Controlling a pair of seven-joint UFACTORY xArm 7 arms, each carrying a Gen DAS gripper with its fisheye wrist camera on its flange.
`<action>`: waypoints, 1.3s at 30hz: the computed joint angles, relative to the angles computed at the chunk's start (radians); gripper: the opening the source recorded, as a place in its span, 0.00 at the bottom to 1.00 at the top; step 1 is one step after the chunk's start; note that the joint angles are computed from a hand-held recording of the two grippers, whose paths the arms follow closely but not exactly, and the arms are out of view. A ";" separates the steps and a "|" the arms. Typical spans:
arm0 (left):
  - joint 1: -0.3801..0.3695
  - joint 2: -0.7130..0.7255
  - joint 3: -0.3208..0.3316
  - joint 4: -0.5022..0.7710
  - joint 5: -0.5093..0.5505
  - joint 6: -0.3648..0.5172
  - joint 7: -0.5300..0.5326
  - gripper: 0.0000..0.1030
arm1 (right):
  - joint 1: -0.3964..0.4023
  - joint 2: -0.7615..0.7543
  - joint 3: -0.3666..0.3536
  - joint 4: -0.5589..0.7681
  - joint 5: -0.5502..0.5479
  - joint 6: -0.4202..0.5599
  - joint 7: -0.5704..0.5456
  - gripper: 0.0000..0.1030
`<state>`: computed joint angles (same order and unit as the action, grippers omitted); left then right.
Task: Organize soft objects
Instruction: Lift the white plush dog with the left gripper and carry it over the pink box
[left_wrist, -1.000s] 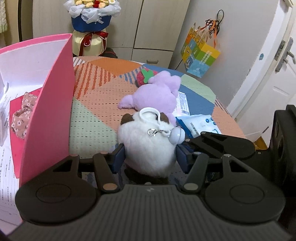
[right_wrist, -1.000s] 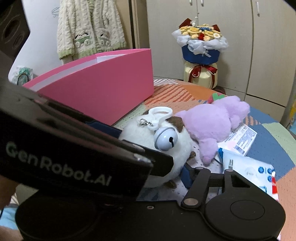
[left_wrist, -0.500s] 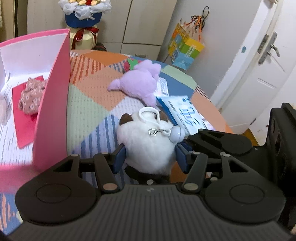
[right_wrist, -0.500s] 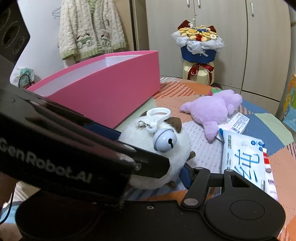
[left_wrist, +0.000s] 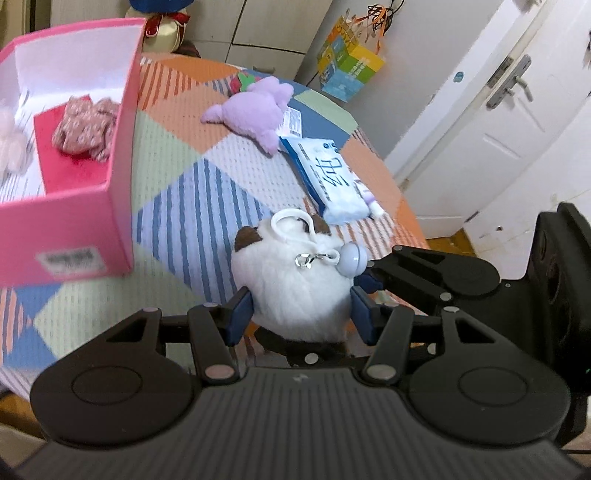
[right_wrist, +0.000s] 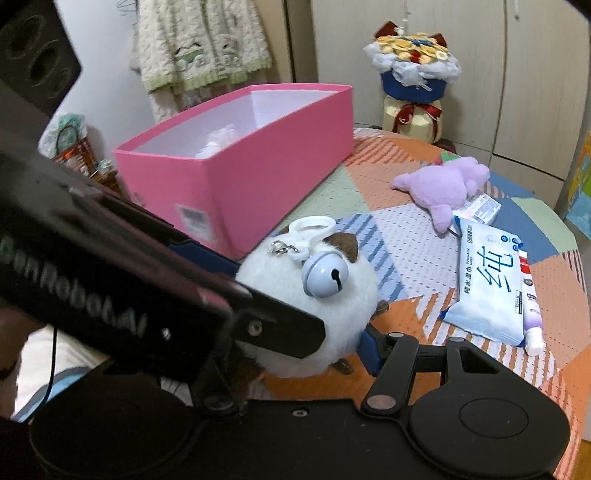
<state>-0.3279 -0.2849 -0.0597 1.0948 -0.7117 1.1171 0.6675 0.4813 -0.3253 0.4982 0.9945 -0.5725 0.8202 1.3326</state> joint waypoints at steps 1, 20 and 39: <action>0.003 -0.009 0.010 0.000 -0.003 0.023 0.004 0.53 | 0.006 0.005 0.008 0.017 0.002 0.020 -0.012 0.64; 0.085 -0.154 0.131 0.080 0.011 0.222 0.076 0.53 | 0.097 0.152 -0.008 0.336 0.045 0.115 -0.167 0.64; 0.182 0.151 0.126 0.412 -0.106 0.035 0.072 0.53 | 0.190 0.463 -0.234 0.712 -0.145 -0.017 -0.291 0.64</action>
